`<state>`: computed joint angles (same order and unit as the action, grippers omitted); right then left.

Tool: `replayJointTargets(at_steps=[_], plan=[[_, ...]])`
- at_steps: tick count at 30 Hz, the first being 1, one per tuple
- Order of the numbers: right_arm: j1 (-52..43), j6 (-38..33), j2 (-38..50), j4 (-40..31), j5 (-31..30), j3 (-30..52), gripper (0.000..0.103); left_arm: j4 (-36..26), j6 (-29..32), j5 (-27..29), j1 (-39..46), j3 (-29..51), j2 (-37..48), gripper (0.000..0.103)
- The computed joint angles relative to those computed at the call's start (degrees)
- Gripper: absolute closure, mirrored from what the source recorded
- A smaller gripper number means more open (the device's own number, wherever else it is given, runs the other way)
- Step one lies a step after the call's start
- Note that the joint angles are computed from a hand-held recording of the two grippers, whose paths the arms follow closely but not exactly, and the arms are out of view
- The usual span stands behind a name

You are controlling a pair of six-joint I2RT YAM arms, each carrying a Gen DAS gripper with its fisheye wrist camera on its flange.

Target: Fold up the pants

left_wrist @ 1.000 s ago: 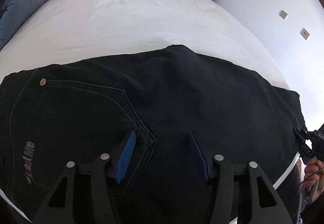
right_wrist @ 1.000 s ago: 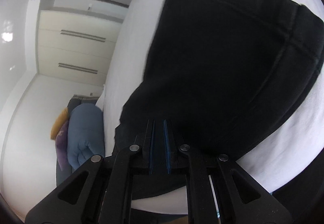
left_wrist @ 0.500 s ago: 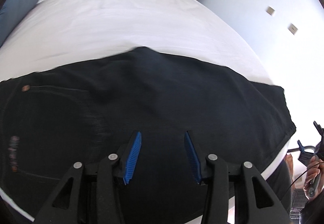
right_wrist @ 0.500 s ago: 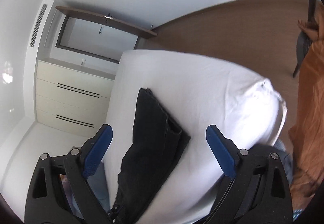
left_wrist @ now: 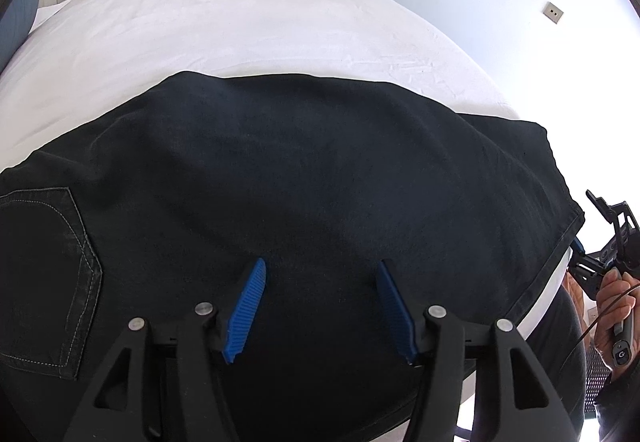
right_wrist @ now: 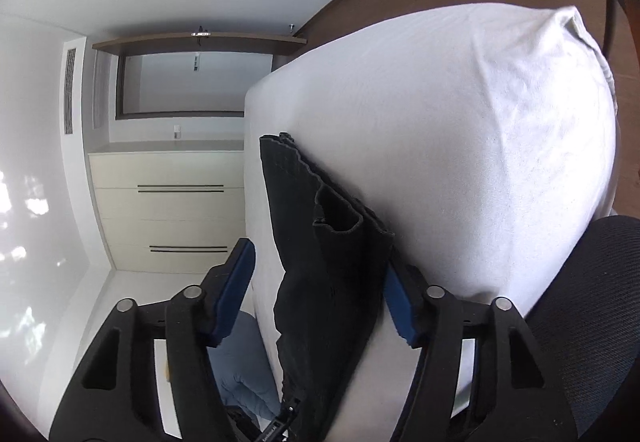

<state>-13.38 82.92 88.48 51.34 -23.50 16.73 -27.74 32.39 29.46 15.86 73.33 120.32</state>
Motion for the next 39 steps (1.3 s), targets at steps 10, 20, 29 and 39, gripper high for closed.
replayJointTargets(at_steps=[10, 20, 29, 39], plan=[[2.22, 7.64, 12.28, 16.07, 5.26, 0.19, 0.090, 1.02, -1.54, -0.76, -1.38, -0.58, 0.06, 0.043], [8.06, -12.18, -4.86, -28.58, 14.41, 15.90, 0.093, -0.26, -1.56, 1.21, 0.12, 0.62, 1.08, 0.043], [40.77, -60.59, 17.63, -77.85, 47.68, 63.57, 0.093, -6.94, -3.49, 6.71, 2.38, 6.20, 3.93, 0.035], [47.38, -67.28, 24.12, -78.42, 57.16, 64.25, 0.093, -21.25, -9.84, 13.44, -2.12, 20.69, 10.12, 0.010]])
